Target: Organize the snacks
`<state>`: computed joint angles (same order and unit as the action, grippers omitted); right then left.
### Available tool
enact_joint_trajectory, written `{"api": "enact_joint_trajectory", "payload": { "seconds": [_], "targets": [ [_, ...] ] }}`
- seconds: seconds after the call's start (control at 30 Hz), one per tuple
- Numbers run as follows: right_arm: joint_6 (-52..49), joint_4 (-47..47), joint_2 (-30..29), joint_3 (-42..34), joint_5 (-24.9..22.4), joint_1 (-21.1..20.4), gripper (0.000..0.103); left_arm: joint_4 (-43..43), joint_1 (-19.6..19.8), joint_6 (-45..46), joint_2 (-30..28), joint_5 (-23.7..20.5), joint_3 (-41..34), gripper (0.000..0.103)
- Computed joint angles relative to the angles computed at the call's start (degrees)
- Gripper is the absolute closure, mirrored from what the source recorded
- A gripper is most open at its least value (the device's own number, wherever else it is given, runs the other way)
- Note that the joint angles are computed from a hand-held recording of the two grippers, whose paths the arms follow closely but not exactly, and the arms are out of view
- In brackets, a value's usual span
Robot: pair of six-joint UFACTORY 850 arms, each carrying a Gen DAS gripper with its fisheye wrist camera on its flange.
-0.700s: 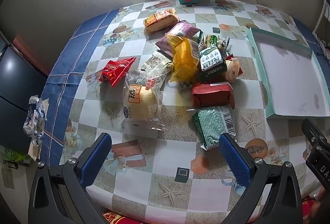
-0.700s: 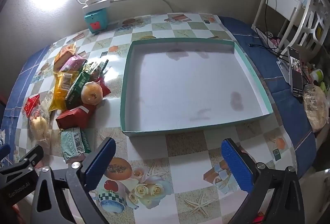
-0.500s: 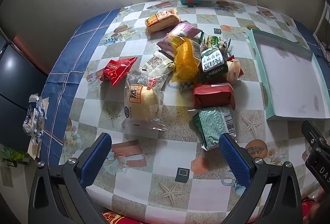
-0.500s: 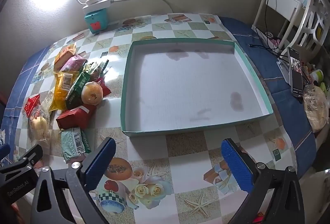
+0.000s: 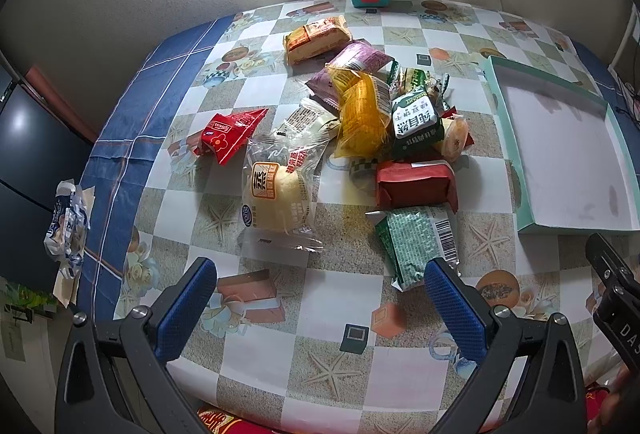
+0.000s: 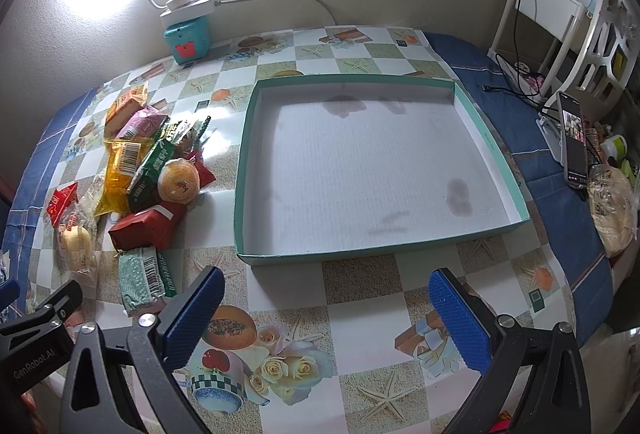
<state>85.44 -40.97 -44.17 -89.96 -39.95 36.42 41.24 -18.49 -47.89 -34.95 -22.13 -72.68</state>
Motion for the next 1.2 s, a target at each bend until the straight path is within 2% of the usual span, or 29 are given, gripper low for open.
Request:
{"api": "enact_joint_trajectory", "payload": {
  "seconds": [1.2],
  "targets": [
    [-0.4, 0.3, -0.4, -1.0, 0.1, 0.1, 0.000, -1.6, 0.5, 1.1, -0.1, 0.5, 0.0, 0.000]
  ]
}}
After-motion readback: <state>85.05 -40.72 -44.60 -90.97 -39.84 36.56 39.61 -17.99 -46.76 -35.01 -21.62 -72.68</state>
